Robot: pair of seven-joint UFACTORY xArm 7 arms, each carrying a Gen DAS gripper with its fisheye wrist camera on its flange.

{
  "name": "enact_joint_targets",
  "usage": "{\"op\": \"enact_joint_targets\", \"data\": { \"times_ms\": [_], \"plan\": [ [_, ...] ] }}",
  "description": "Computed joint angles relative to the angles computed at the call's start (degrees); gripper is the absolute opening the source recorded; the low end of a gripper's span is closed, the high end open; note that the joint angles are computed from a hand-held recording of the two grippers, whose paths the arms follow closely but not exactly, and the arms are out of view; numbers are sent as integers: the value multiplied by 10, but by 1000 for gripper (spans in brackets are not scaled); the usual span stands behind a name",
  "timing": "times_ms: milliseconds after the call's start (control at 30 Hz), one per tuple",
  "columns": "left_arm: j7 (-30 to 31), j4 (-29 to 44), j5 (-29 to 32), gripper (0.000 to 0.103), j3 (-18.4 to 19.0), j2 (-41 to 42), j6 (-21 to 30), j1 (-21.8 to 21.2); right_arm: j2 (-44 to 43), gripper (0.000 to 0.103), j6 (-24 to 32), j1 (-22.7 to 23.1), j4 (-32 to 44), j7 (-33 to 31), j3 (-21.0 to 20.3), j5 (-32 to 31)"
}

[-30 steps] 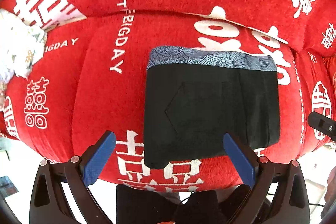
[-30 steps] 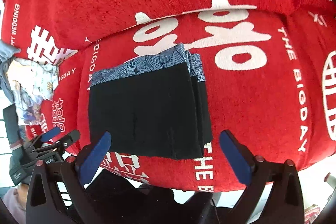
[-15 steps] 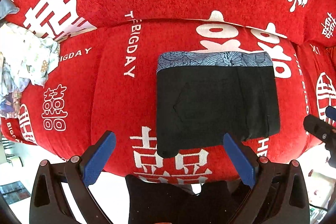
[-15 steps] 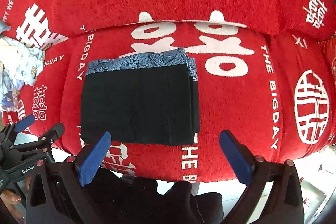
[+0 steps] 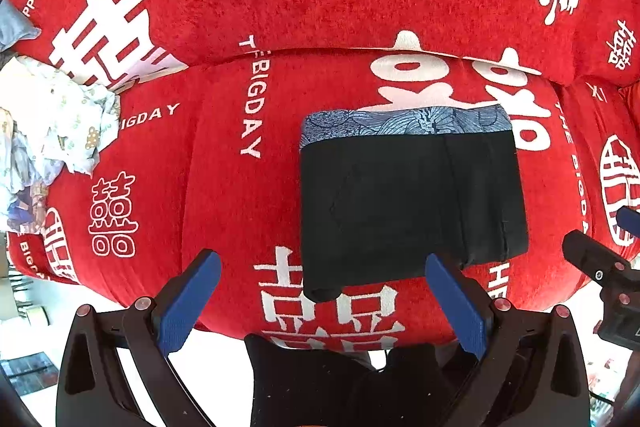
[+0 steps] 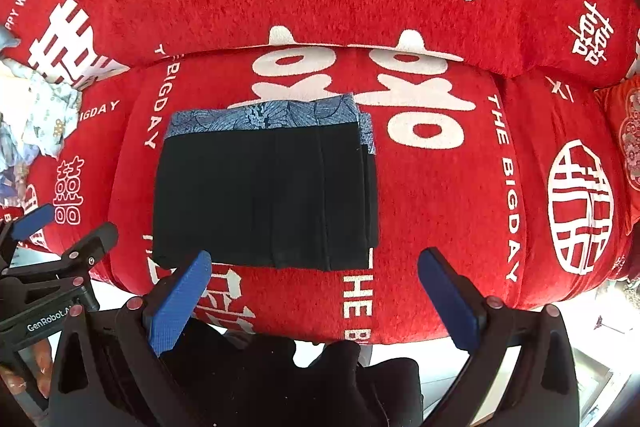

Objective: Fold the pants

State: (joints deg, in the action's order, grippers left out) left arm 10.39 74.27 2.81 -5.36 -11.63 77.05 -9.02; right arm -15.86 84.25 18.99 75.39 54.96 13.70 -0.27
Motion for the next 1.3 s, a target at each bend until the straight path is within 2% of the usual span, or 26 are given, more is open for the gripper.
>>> {"op": "enact_joint_targets", "data": {
  "times_ms": [400, 1300],
  "plan": [
    [-4, 4, 2, 103, 0, 4, 4, 0, 16, 103, 18, 1, 17, -10, 1, -18],
    [7, 2, 8, 103, -1, 7, -2, -1, 19, 103, 15, 1, 15, -15, -3, -18]
  ]
}}
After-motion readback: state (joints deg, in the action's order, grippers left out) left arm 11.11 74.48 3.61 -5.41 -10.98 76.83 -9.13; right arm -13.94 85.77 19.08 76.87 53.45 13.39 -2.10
